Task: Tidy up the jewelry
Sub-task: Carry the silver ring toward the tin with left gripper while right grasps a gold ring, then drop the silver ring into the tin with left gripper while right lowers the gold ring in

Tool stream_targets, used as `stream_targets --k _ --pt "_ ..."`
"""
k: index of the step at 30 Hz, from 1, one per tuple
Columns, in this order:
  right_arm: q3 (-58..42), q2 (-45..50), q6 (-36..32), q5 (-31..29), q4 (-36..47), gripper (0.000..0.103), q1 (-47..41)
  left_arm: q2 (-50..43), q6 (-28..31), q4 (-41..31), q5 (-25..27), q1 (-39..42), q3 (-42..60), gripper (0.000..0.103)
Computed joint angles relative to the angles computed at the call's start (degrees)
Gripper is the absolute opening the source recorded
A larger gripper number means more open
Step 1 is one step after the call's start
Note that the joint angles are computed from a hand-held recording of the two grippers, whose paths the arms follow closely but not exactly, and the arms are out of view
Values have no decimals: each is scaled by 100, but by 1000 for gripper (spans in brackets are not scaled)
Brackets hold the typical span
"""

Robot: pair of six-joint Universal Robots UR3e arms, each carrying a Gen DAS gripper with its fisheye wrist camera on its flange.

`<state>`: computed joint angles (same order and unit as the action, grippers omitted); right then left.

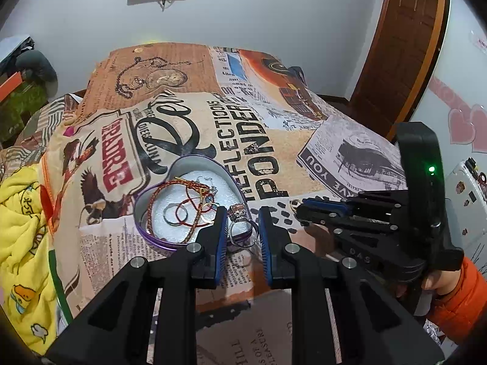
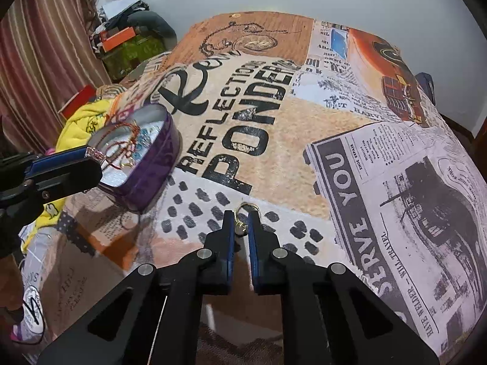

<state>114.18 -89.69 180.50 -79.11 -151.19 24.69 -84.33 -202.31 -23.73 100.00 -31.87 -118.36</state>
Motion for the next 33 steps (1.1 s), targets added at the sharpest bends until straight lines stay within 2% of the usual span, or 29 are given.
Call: stream_targets --k 10,15,16,18,19,22,29,33 --pt "117 -407 -7 -119 125 6 66 474 -8 -59 98 56 -220 19" --pt "116 -508 -135 -32 447 7 -24 651 -26 -73 64 156 -368 19" --pt "27 -437 -71 -136 558 9 -5 677 -31 -63 46 179 -402 19" --pt "-104 -307 6 -143 744 22 -51 731 -46 -54 11 224 -471 19" --pt "-113 -288 16 -61 768 23 -97 756 -49 -52 -3 244 -504 19" --pt "-218 -91 81 116 764 23 -180 834 -32 -42 -34 311 -606 19" --pt "-462 379 89 -290 434 23 82 991 -5 -33 -121 483 -798 19" --pt "-352 370 26 -312 260 23 90 1029 -14 14 -154 545 -881 19"
